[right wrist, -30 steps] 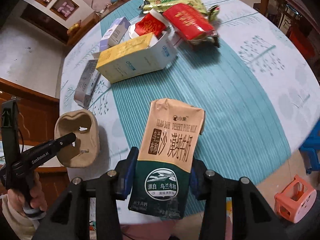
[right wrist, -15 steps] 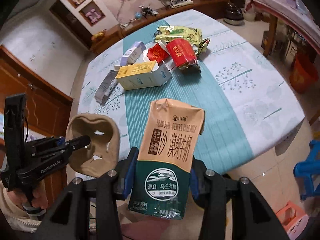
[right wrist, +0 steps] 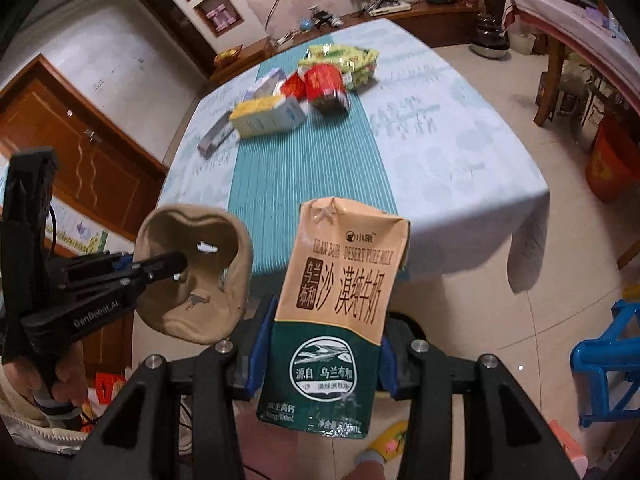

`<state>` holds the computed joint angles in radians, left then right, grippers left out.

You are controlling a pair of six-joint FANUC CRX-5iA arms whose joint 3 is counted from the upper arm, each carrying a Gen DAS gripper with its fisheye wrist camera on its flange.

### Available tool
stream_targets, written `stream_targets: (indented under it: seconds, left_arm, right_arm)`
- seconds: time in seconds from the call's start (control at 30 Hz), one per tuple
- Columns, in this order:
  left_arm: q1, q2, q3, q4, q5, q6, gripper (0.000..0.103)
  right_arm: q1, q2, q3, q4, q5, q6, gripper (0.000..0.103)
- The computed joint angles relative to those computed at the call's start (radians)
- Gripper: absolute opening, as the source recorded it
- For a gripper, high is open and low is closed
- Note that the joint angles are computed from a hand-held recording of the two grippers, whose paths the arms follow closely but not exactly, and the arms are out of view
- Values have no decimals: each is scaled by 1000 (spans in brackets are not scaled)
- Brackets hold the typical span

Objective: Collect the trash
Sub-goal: 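Carry the cup carrier and milk packet over the trash bin with both grippers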

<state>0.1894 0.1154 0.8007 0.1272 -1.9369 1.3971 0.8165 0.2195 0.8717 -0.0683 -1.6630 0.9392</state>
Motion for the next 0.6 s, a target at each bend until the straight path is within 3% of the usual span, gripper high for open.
stream_targets:
  seconds: [0.17, 0.33, 0.6]
  left_arm:
    - [-75, -80, -113, -66, -14, 32, 13]
    - [-131, -123, -203, -116, -21, 22, 13]
    - [-173, -165, -407, -131, 64, 18, 13]
  right_arm:
    - [-7, -122, -201, -59, 33, 33, 45]
    - [-16, -215, -380, -106, 85, -24, 45]
    - [21, -301, -594, -55, 171, -149, 45]
